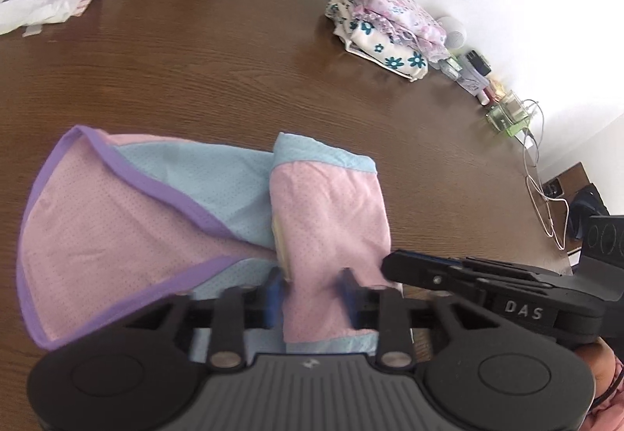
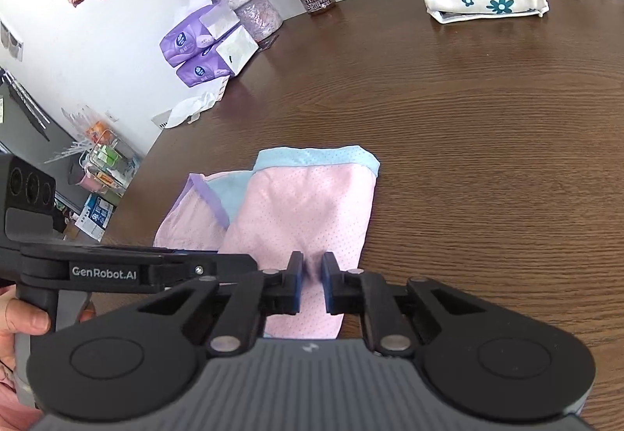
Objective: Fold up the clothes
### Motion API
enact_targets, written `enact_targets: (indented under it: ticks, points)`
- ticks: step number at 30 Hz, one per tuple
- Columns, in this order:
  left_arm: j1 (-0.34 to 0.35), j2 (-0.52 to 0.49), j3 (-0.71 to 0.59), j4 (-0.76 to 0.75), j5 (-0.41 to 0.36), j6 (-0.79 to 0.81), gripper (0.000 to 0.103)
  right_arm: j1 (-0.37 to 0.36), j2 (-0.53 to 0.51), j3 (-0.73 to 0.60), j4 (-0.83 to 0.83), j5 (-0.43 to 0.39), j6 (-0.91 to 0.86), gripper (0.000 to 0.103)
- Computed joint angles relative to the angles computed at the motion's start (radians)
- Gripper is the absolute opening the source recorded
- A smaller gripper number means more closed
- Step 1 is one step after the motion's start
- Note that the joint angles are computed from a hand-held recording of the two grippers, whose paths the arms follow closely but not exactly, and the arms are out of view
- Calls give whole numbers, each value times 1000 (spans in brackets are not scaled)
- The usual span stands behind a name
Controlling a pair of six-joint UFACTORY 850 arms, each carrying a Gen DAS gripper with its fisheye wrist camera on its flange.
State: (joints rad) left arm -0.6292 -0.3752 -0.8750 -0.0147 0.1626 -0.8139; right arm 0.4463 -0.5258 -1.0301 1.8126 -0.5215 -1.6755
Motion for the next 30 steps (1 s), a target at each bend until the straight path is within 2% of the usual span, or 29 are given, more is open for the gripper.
enact_targets:
  ticks: [2, 5, 7, 8, 10, 11, 13, 14, 16, 17, 18, 19, 20, 21, 22, 23, 24, 25, 26, 27, 28, 29, 30]
  points:
    - [-6, 13, 17, -58, 5, 59, 60, -8, 6, 12, 11, -15, -5, 16]
    - [-14, 28, 39, -83, 18, 100, 60, -20, 21, 43, 37, -42, -47, 31]
    - [-23, 32, 46, -108, 22, 151, 58, -24, 30, 59, 31, -53, -64, 31]
    - [-26, 32, 48, -101, 27, 158, 54, -26, 31, 65, 20, -62, -62, 31]
    - [-29, 29, 52, -41, 41, 122, 35, -24, 38, 79, 30, -67, -82, 31]
    - [-29, 27, 54, -2, 49, 92, 20, -23, 39, 85, 44, -68, -99, 31]
    - [-31, 24, 56, 18, 57, 79, 17, -21, 40, 95, 66, -76, -120, 27]
    - [-32, 25, 58, 1, 58, 88, 19, -20, 41, 98, 75, -75, -128, 20]
    - [-36, 30, 59, -81, 46, 152, 36, -16, 43, 105, 92, -72, -144, 20]
    - [-40, 33, 60, -156, 41, 215, 55, -19, 44, 108, 98, -78, -145, 20]
    - [-42, 36, 64, -190, 47, 247, 56, -20, 46, 111, 107, -78, -147, 23]
    - [-43, 40, 70, -182, 60, 244, 53, -21, 47, 113, 112, -77, -149, 27]
    - [-41, 43, 77, -132, 75, 198, 38, -22, 48, 115, 117, -77, -152, 37]
    - [-39, 45, 82, -83, 86, 156, 22, -23, 48, 117, 122, -76, -154, 37]
    - [-39, 45, 81, -66, 84, 143, 21, -22, 48, 118, 122, -75, -155, 37]
    - [-38, 46, 81, -57, 81, 137, 23, -21, 47, 118, 121, -74, -156, 32]
    - [-39, 49, 80, -67, 76, 150, 31, -22, 47, 119, 119, -79, -153, 24]
    - [-39, 53, 82, -91, 77, 174, 39, -23, 47, 121, 117, -83, -151, 24]
    - [-38, 59, 90, -139, 98, 216, 57, -24, 47, 122, 116, -87, -148, 24]
    - [-38, 66, 98, -180, 119, 250, 65, -28, 49, 126, 130, -94, -160, 27]
    - [-37, 72, 106, -216, 141, 279, 65, -36, 48, 129, 154, -106, -169, 32]
    - [-37, 78, 114, -247, 162, 304, 64, -44, 47, 132, 177, -118, -177, 47]
    - [-34, 82, 120, -259, 183, 313, 61, -52, 46, 134, 200, -130, -185, 52]
